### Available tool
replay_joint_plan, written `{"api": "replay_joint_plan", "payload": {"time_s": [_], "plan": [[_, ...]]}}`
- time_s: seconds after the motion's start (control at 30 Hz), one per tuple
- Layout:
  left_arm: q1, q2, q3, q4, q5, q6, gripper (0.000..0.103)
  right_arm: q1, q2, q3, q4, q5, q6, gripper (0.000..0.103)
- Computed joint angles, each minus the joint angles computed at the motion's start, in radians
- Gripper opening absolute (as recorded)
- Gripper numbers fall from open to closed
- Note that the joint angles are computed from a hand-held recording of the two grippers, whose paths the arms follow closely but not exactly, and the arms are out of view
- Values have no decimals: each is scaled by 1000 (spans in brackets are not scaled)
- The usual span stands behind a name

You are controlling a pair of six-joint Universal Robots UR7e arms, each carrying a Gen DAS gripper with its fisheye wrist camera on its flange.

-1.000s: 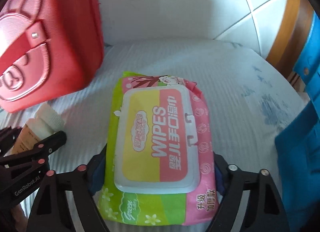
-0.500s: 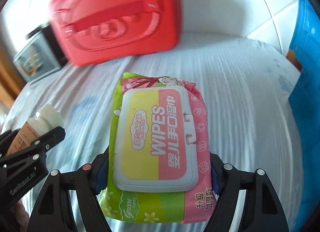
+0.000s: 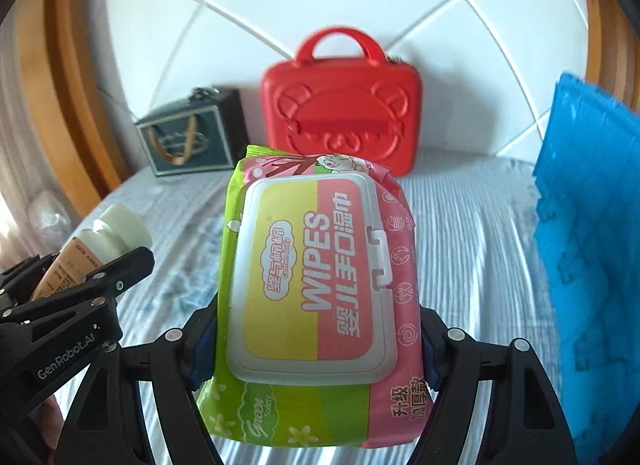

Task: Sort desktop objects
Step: 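Lift the pill bottle and wipes pack and carry both over the blue crate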

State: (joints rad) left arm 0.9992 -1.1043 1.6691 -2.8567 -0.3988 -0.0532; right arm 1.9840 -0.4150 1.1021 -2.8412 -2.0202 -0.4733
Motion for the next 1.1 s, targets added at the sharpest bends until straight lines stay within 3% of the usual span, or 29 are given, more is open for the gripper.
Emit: {"api": "replay_joint_plan", "payload": {"time_s": [0.3,0.6,0.9,1.1], "plan": [[-151,-162,163,-6,45,-43,53,98,-184,262,-175,-50,3,77],[-272,-153,184,-89,52,4,53,138,-329,401,-317,-102,-24,77],[-377,28,105,-244,60,65,53,107,-508,514,-417,-91,-106,76],[-439,293,-107,-333,84,75,53,3,-684,561,-363,7,-173,77]]}}
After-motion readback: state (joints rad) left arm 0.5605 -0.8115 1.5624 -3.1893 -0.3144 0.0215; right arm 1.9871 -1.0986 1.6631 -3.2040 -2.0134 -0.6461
